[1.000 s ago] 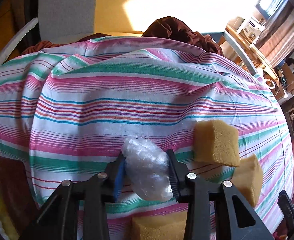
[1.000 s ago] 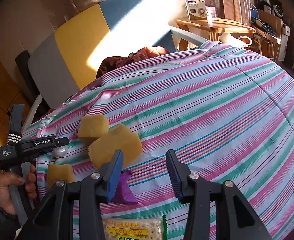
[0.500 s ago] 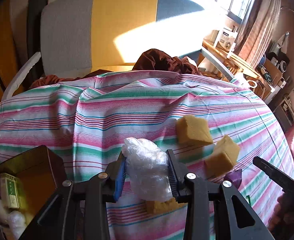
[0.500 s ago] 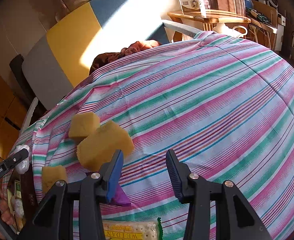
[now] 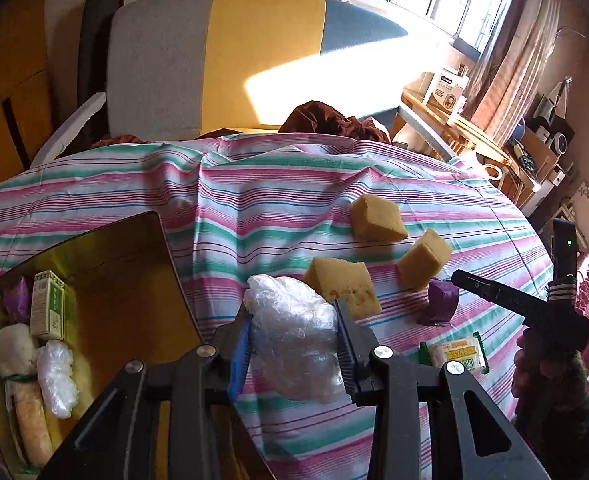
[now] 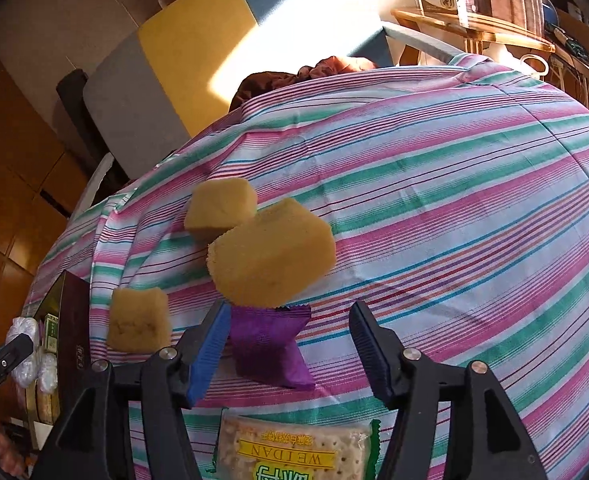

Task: Organize objects
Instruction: 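Grasp the large yellow sponge with the right gripper while the left gripper lifts the bag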

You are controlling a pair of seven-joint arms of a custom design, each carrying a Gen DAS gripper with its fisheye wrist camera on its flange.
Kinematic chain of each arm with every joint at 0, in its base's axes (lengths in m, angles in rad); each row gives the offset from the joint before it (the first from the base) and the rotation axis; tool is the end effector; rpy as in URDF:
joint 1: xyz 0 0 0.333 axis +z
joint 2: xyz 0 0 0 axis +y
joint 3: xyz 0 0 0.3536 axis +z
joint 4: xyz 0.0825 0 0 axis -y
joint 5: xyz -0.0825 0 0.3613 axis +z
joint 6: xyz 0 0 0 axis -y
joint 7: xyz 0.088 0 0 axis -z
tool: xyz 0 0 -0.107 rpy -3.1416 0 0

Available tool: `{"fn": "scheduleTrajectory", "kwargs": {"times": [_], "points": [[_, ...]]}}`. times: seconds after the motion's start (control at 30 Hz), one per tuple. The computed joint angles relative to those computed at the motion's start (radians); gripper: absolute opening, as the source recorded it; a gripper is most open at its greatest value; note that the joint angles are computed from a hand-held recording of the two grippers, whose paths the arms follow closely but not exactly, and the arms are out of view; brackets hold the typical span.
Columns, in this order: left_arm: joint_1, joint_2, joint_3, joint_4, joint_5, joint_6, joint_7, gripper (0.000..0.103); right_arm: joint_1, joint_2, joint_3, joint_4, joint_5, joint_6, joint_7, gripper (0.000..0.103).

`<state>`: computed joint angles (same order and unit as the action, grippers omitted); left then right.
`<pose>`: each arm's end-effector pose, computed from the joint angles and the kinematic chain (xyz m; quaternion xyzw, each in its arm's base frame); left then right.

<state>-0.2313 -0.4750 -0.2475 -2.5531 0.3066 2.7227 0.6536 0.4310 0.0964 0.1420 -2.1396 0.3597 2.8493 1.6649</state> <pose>0.3483 -0.2076 0.5400 -0.7247 0.6005 -0.2833 0.1843 0.5011 0.2981 0.4797 -0.7230 0.6148 -0.0330 0.3135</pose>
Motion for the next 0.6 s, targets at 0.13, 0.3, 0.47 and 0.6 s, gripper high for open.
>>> {"fn": "scheduleTrajectory", "kwargs": {"times": [0.13,0.3,0.47,0.6], "points": [[-0.008,-0.067,-0.002,-0.038,-0.009,-0.025,-0.016,0.038,0.012,0.004,0.000,0.004,-0.039,-0.022,0.001,0.063],[-0.021,-0.141,0.007,-0.086,-0.027,-0.043,-0.028,0.038,0.030,-0.006,-0.027,-0.023,-0.183,0.039,0.126,0.063],[-0.046,-0.214,0.027,-0.136,-0.057,-0.046,-0.034,0.038,0.037,0.011,-0.038,0.008,-0.306,0.043,0.160,0.071],[-0.056,-0.274,0.035,-0.168,-0.069,-0.059,-0.025,0.038,0.034,0.057,-0.031,0.098,-0.351,-0.018,0.071,0.087]]}}
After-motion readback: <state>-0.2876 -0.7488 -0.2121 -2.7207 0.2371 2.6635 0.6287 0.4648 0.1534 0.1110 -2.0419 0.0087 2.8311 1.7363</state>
